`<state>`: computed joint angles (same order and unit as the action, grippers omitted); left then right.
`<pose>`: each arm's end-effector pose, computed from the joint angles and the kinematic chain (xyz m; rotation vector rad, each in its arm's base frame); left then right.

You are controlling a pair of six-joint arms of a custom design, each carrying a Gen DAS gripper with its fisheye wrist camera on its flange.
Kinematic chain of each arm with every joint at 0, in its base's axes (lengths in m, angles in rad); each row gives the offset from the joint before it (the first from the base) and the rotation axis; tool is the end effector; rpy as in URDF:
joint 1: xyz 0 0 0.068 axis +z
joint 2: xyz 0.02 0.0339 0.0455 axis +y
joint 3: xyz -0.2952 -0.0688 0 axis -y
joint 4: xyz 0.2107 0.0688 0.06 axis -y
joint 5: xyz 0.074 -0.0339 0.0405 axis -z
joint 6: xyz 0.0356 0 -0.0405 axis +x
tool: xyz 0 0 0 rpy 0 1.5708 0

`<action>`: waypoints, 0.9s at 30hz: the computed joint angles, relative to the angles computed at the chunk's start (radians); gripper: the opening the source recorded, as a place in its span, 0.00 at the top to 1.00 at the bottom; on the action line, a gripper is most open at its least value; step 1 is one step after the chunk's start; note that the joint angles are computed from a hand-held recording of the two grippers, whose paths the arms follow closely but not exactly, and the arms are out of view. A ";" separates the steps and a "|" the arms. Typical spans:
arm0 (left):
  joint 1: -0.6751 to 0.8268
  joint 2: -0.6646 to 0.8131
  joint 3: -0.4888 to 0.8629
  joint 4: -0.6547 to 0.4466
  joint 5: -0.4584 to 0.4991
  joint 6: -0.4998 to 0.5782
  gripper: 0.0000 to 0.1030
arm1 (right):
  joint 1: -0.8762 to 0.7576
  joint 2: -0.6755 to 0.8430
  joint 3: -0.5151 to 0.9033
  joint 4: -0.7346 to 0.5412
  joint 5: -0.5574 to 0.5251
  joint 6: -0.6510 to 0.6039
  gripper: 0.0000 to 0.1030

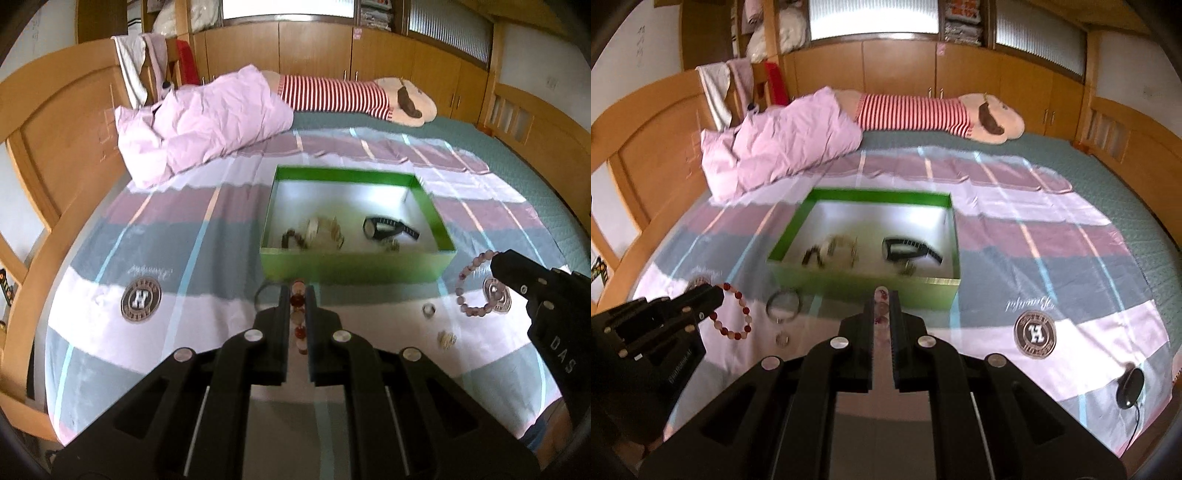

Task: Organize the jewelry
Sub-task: 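Carry both bracelets over the green box and open both tools to drop them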

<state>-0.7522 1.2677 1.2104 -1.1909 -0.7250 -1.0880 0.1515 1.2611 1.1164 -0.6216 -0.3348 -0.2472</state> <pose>0.1458 -0.1041 0.3476 -0.5399 2.3107 0.2375 0.2204 0.0455 0.3490 -0.6183 2.2245 0.3418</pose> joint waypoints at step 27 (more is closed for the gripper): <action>0.622 0.416 0.139 0.468 0.373 0.535 0.92 | 0.171 0.623 0.400 0.056 0.208 0.212 0.92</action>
<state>-0.1301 1.6840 1.3498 -0.7231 -0.3521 -0.5528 0.3221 1.8846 1.5166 -0.5655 -0.1269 -0.0351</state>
